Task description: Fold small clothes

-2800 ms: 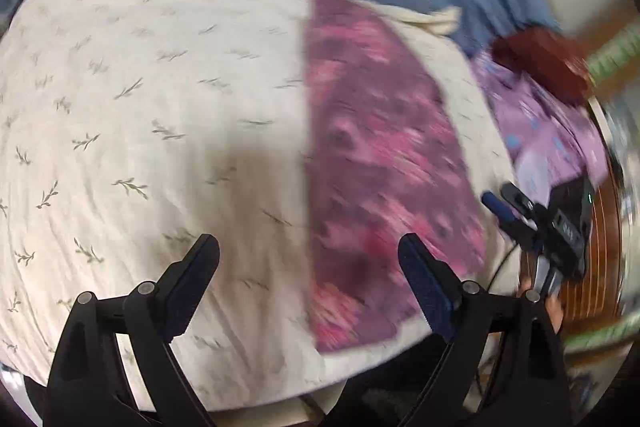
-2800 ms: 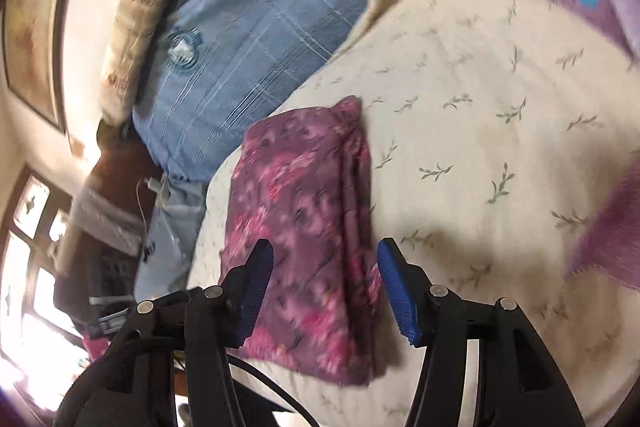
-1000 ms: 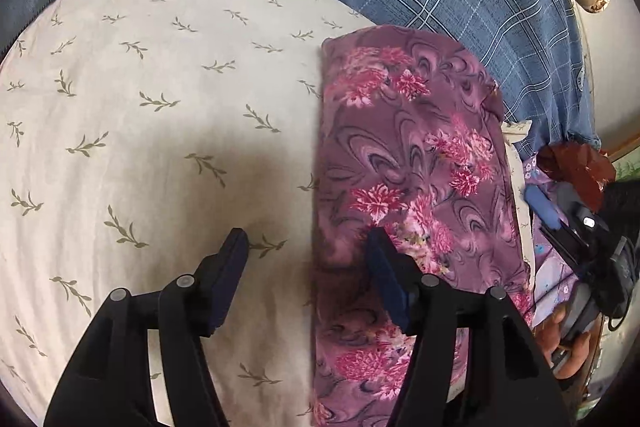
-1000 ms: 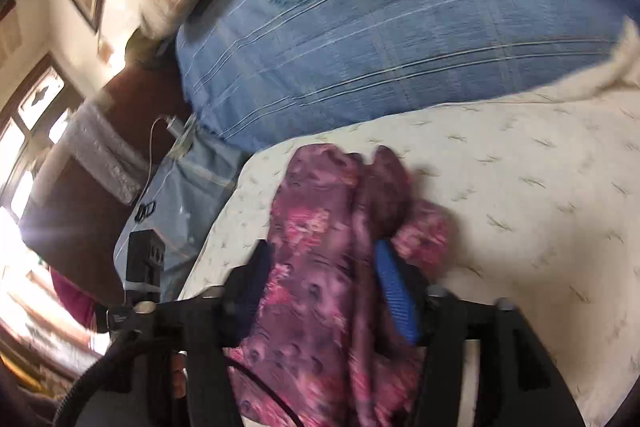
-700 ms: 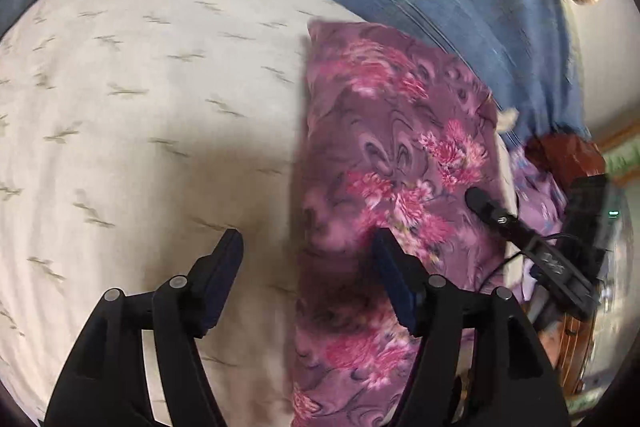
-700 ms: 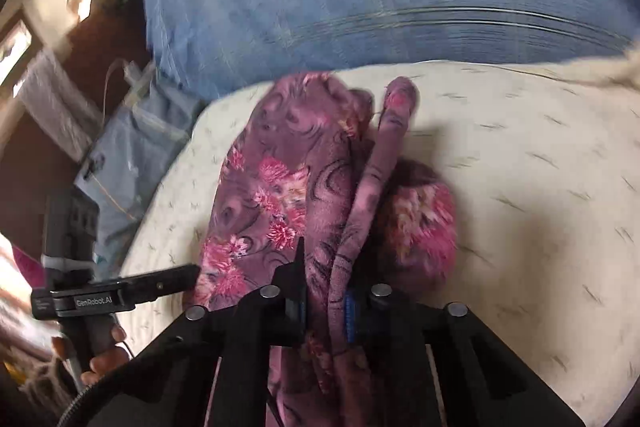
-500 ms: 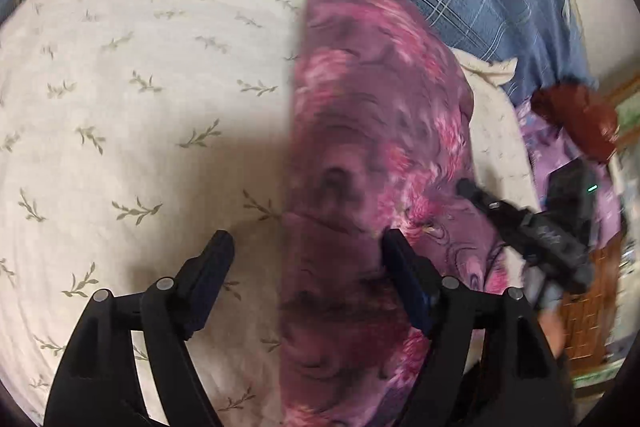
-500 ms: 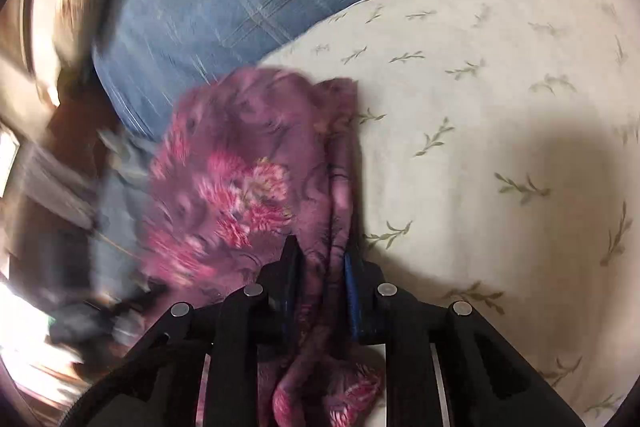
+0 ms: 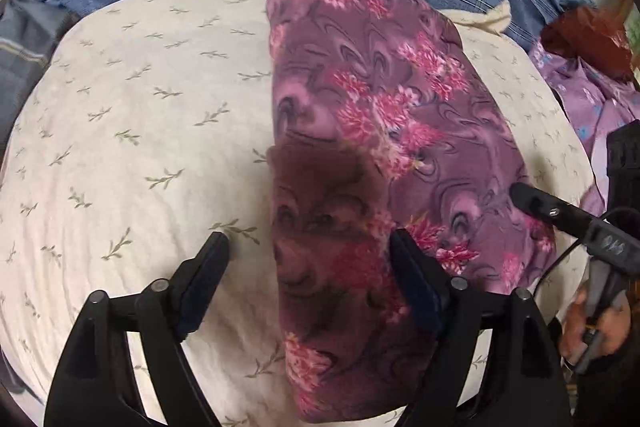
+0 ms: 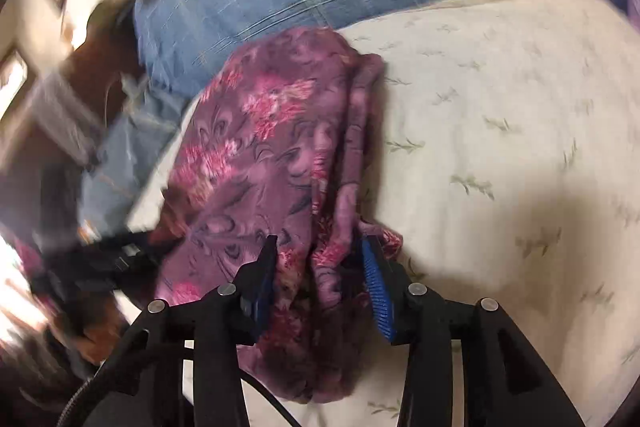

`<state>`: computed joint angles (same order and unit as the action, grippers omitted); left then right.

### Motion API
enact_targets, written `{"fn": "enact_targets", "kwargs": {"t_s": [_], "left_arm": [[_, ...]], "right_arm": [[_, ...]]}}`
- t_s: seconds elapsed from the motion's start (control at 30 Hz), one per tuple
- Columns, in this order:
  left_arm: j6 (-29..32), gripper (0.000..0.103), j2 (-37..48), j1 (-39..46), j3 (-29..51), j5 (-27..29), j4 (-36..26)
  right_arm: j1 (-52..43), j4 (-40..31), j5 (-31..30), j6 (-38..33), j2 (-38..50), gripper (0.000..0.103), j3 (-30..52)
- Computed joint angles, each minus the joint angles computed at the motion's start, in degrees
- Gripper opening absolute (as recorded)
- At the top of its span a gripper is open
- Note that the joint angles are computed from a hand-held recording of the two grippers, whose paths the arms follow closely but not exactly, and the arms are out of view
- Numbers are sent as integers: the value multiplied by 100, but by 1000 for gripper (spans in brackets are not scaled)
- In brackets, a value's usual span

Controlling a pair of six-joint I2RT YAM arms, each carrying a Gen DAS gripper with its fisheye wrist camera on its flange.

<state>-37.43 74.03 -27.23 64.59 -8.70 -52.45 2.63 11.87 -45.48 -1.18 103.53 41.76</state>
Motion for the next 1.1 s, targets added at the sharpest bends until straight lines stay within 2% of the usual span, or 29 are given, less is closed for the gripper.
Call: {"fn": "enact_targets", "kwargs": {"t_s": [0.07,0.13,0.23,0.3,0.37,0.47,0.53,0.8,0.83,0.97,1.1], "left_arm": [[-62,83,-211,78,63,147,-146],[-94,83,-589,95,37,104,-267],[-167,83,-912,-99,-82,-89,-434],[-285,83,-858,-358,-92,-289,-531],[-482,83,-781,-653,-136,-619,-632],[-643,82,-705,-752,-64,-740,-694],[-673,82,-769,-792,-16,-785,-765],[-820,82,-763,-1103,155,-1064,-978],[-830,82,-754,-1124,176,-1095,-1009],[-815,82,-805,-1113,265,-1094,-1121],[-896,82,-980,-1183,302,-1355,-1436]], "right_arm": [[-85,-379,-134,217,-135,40,114],[-208,-543,-122,149,-559,42,-36],[-481,-383,-590,-1,-1391,42,-664],[-373,85,-448,23,-1692,43,-1171],[-419,64,-311,-196,-1576,43,-1364],[22,44,549,-120,-905,48,-1236],[-78,216,399,85,-952,48,-1355],[-500,-312,176,111,-1627,49,-1442],[-680,-604,67,-45,-1762,49,-1421],[-873,-965,9,-240,-1852,50,-1370],[-885,-1208,213,-498,-2145,50,-1392]]}}
